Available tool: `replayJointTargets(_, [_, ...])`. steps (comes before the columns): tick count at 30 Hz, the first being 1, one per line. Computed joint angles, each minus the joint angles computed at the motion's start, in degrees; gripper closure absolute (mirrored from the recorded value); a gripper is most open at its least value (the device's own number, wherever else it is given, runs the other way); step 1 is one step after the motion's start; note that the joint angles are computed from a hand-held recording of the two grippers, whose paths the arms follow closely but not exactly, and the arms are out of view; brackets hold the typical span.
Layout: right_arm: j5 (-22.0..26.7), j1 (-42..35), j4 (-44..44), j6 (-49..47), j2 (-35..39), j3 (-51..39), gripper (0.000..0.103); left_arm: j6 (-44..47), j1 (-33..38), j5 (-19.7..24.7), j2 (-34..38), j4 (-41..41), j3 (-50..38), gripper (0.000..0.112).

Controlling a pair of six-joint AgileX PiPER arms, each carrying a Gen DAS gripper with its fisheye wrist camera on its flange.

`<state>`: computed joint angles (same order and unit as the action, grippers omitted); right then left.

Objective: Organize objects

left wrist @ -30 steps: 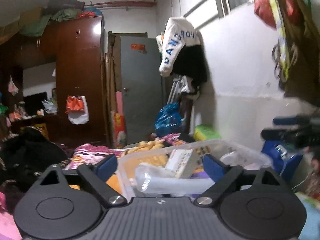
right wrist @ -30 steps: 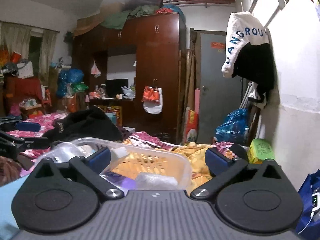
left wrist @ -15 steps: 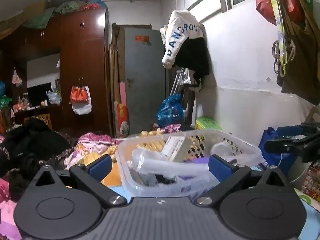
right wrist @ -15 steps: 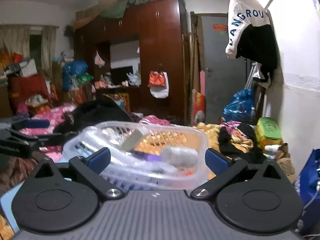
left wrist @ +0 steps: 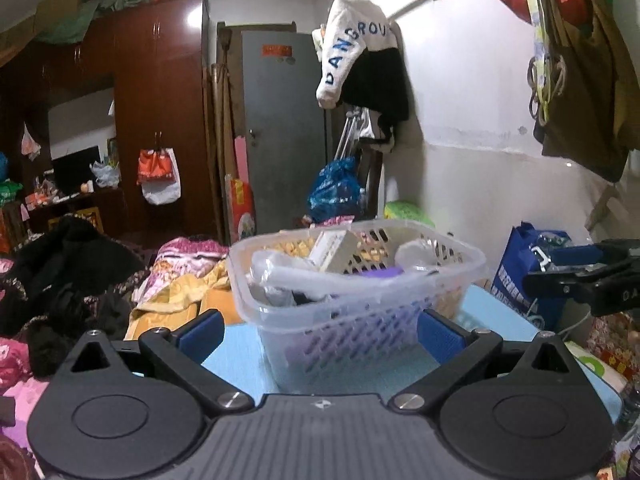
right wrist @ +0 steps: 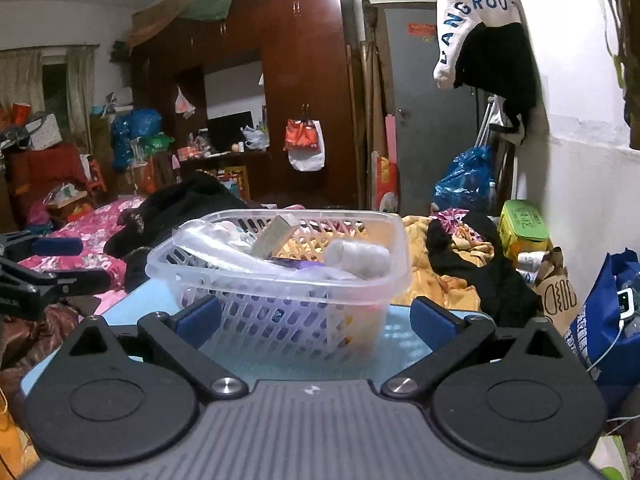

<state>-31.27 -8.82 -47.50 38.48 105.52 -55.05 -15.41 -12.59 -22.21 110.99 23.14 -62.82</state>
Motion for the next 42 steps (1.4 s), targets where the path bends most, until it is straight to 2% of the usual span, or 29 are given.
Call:
replayJointTargets(15, [-0.31, 0.59, 2.96, -2.86, 0.11, 1.79, 0.0, -8.53, 1.3, 1.42, 0.75, 5.29, -0.6, 0.009])
replayJointTargets(21, [-1.08, 1.11, 8.23, -7.1, 0.56, 2.66, 0.0, -7.03, 1.55, 1.12, 1.73, 2.58, -1.11, 0.009])
replayJointTargets(31, [-1.24, 0.31, 6.29, -4.85, 1.57, 2.12, 0.0, -6.87, 0.84, 2.63, 2.75, 3.07, -2.19, 0.009])
replayJointTargets(35, [-0.78, 1.13, 9.24, -8.06, 1.34, 2.63, 0.0, -4.07, 0.18, 1.94, 2.43, 0.15, -1.51, 0.009])
replayJointTargets(42, [-0.27, 1.55, 9.77, -8.71, 1.3, 2.7, 0.0, -5.5, -0.53, 1.62, 2.95, 1.5, -1.67, 0.009])
